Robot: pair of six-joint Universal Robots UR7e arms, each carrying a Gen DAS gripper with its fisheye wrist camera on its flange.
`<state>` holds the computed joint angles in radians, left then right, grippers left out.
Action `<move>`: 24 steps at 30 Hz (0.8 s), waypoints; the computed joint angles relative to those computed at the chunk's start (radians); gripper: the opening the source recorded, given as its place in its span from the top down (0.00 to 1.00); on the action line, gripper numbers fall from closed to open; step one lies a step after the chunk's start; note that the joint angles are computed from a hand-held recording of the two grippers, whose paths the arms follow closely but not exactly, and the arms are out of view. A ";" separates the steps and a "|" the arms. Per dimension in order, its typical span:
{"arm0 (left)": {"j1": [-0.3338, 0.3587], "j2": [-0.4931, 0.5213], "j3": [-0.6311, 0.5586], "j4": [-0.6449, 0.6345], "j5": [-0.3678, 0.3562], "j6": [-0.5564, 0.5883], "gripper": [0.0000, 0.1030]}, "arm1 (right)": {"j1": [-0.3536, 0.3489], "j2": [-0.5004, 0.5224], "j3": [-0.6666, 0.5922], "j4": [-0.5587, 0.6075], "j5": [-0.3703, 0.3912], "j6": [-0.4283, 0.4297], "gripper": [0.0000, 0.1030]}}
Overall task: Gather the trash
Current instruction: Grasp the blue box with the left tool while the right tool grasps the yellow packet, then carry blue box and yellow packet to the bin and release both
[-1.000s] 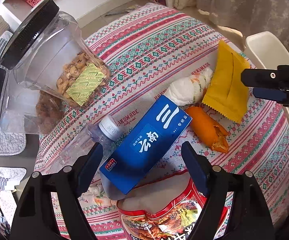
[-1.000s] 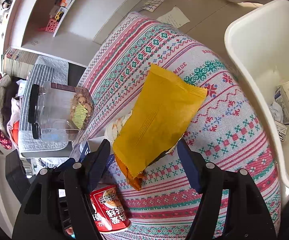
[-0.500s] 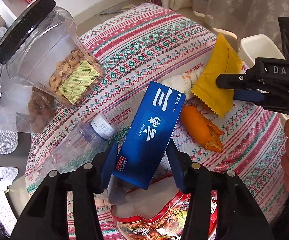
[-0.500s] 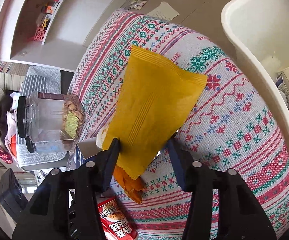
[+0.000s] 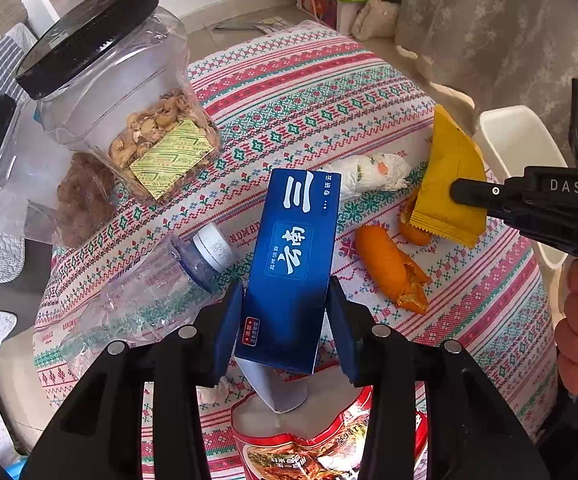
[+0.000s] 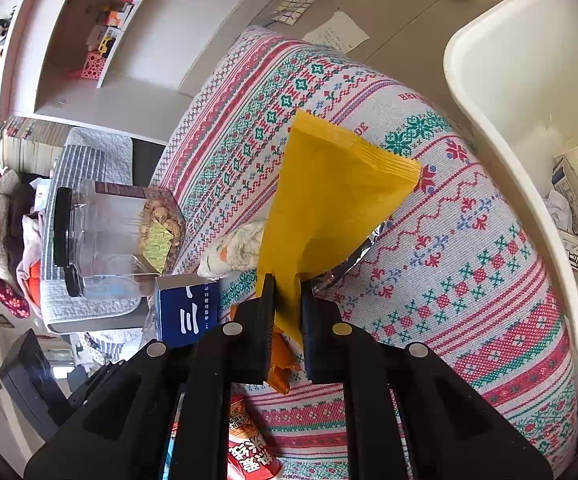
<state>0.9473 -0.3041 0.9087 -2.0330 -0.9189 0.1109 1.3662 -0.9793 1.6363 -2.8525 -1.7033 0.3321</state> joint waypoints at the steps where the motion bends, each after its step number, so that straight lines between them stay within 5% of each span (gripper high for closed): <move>1: 0.001 -0.006 0.005 -0.007 -0.009 -0.005 0.60 | 0.001 -0.004 0.002 -0.001 -0.003 -0.006 0.89; 24: -0.012 -0.097 0.075 -0.115 -0.115 -0.085 0.60 | 0.038 -0.087 0.051 0.026 -0.036 -0.195 0.89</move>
<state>0.9351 -0.4006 0.9834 -2.1480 -1.0343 0.0261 1.4043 -1.0665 1.6876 -2.8261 -1.7396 0.1373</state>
